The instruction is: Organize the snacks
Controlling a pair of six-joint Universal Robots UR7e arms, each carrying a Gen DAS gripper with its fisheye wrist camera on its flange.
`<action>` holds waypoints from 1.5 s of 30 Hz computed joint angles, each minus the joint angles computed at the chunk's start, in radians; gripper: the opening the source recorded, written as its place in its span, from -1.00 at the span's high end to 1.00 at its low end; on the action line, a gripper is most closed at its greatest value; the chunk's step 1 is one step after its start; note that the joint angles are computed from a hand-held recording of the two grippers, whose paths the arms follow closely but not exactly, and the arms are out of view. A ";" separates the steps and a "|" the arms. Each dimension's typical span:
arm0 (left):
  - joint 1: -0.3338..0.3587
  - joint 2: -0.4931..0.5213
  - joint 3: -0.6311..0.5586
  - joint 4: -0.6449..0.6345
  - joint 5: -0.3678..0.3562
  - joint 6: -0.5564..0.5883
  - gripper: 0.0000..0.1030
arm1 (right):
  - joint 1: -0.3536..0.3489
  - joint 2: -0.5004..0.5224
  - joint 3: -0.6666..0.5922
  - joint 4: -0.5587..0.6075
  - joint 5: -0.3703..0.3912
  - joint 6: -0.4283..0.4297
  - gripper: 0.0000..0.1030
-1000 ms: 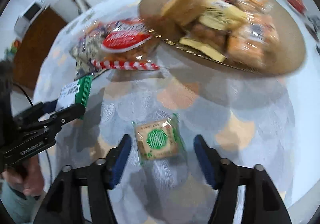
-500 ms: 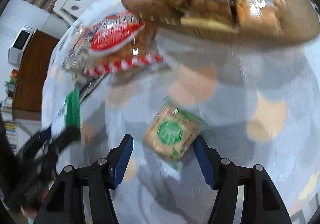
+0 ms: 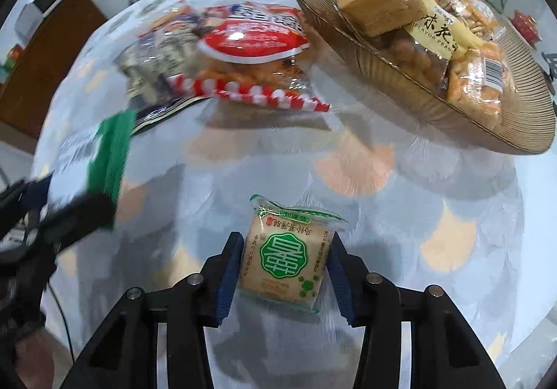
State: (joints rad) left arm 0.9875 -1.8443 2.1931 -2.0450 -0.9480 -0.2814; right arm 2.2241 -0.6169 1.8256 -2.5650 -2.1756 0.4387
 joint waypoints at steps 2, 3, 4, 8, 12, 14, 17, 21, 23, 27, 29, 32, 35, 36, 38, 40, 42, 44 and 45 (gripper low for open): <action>-0.024 0.004 -0.008 0.007 0.017 -0.015 -0.01 | 0.009 -0.020 0.009 0.006 0.008 -0.018 0.10; -0.033 0.006 -0.012 0.009 0.022 -0.021 -0.01 | 0.013 -0.036 0.017 0.009 0.012 -0.025 0.10; -0.043 0.009 -0.019 0.008 0.024 -0.026 -0.01 | 0.016 -0.053 0.024 0.012 0.017 -0.027 0.10; -0.087 0.030 -0.042 -0.002 0.044 -0.037 -0.01 | 0.015 -0.091 0.012 0.005 0.021 -0.034 0.10; -0.130 0.072 -0.075 -0.030 0.065 -0.021 -0.01 | 0.015 -0.155 0.028 -0.034 -0.009 -0.044 0.10; -0.141 0.099 -0.094 -0.052 0.064 -0.008 -0.01 | 0.013 -0.178 0.022 -0.042 -0.023 -0.049 0.10; -0.151 0.147 -0.123 -0.101 0.053 0.024 -0.01 | 0.001 -0.198 -0.021 -0.040 -0.051 -0.061 0.10; -0.160 0.215 -0.162 -0.161 0.048 0.067 -0.01 | -0.016 -0.236 -0.052 -0.042 -0.062 -0.063 0.10; -0.159 0.252 -0.183 -0.191 0.044 0.088 -0.01 | -0.025 -0.254 -0.058 -0.049 -0.064 -0.062 0.10; -0.148 0.324 -0.225 -0.244 0.037 0.126 -0.01 | -0.057 -0.276 -0.095 -0.038 -0.070 -0.079 0.10; -0.139 0.358 -0.245 -0.265 0.034 0.137 -0.01 | -0.071 -0.279 -0.107 -0.036 -0.070 -0.090 0.10; -0.126 0.407 -0.276 -0.284 0.028 0.142 -0.01 | -0.103 -0.275 -0.133 -0.026 -0.058 -0.106 0.10; -0.113 0.448 -0.301 -0.295 0.021 0.145 -0.01 | -0.129 -0.270 -0.143 -0.027 -0.038 -0.120 0.10; -0.111 0.457 -0.307 -0.296 0.019 0.143 -0.01 | -0.138 -0.266 -0.153 -0.021 -0.033 -0.127 0.10; -0.104 0.482 -0.326 -0.296 0.015 0.143 -0.01 | -0.149 -0.259 -0.164 -0.019 -0.026 -0.137 0.10; -0.099 0.503 -0.342 -0.299 0.013 0.145 -0.01 | -0.159 -0.253 -0.176 -0.016 -0.016 -0.147 0.10; -0.095 0.519 -0.355 -0.305 0.010 0.147 -0.01 | -0.167 -0.248 -0.188 -0.015 -0.008 -0.161 0.10; -0.088 0.535 -0.366 -0.327 -0.003 0.151 -0.04 | -0.174 -0.242 -0.201 -0.014 -0.003 -0.173 0.11; -0.083 0.541 -0.366 -0.355 -0.013 0.147 -0.15 | -0.179 -0.239 -0.206 -0.011 0.004 -0.178 0.09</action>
State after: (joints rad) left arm 0.9046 -1.3035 1.8268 -2.4002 -0.9608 -0.1349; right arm 2.0446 -0.8555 1.6200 -2.5758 -2.1713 0.2610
